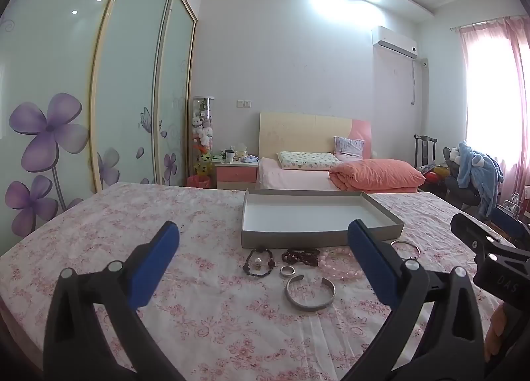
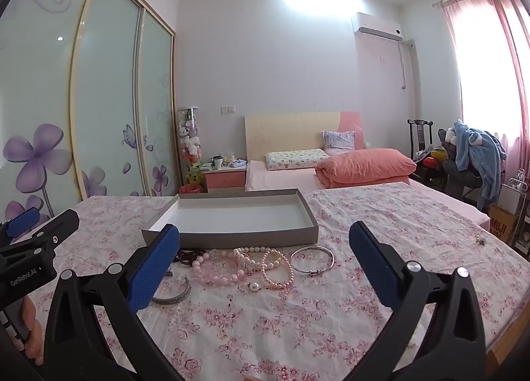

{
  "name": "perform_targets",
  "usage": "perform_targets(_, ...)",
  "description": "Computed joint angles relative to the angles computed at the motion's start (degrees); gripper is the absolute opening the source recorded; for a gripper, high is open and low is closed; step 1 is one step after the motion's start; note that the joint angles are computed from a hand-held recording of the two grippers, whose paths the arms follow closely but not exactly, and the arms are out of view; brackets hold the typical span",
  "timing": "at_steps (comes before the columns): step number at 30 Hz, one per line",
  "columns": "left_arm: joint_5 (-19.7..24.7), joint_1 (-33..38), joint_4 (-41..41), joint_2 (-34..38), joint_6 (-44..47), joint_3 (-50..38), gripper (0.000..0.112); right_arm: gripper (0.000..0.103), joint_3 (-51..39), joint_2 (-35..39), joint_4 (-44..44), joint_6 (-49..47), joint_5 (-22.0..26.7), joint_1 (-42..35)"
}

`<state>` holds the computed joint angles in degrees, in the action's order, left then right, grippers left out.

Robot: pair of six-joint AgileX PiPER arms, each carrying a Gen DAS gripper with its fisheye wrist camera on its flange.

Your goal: Organize jewelry

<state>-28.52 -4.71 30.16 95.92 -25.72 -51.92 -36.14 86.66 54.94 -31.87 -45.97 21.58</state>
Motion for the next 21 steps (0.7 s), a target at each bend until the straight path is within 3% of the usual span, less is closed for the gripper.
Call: perform_targets(21,0.1,0.06,0.35,-0.01,-0.5,-0.06,0.099,0.101,-0.11,0.01,-0.28,0.27,0.45,-0.31)
